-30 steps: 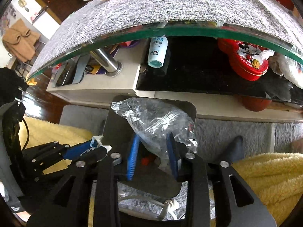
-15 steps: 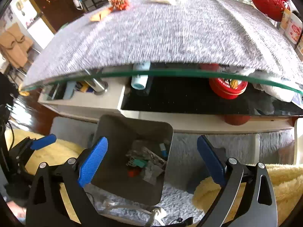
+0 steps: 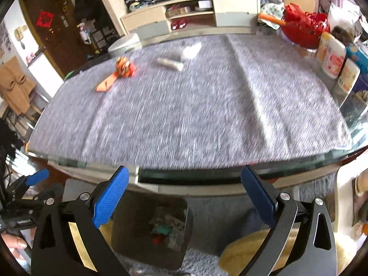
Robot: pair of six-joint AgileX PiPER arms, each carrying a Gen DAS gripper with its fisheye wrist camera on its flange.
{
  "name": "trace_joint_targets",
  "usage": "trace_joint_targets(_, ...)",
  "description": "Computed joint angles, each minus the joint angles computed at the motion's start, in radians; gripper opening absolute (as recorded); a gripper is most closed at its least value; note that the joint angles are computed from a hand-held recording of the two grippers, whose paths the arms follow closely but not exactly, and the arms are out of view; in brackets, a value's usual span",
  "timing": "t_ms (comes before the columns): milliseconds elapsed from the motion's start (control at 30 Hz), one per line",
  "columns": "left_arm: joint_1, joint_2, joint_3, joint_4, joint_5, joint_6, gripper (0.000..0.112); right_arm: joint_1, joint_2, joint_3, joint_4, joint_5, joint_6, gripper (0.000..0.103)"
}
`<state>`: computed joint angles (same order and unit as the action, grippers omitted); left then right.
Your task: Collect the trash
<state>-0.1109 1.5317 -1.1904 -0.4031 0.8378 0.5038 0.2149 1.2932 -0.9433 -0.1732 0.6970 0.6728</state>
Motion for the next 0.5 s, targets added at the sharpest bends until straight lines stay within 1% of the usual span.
trace_joint_targets(167,0.008,0.110,-0.150,0.007,0.037,-0.041,0.095,-0.052,0.084,-0.072,0.054,-0.027,-0.088,0.098)
trace_joint_targets(267,0.004,0.189,-0.246,0.028,0.045,-0.069,0.095,-0.075,0.160,-0.133,0.067,-0.037,-0.121,0.098)
trace_joint_targets(400,-0.017,0.300,-0.387,0.076,0.067,-0.111,0.095,-0.107,0.281,-0.256,0.108,-0.037,-0.193,0.098)
trace_joint_targets(500,-0.036,0.385,-0.501,0.112,0.089,-0.142,0.095,-0.120,0.343,-0.327,0.111,-0.033,-0.219,0.098)
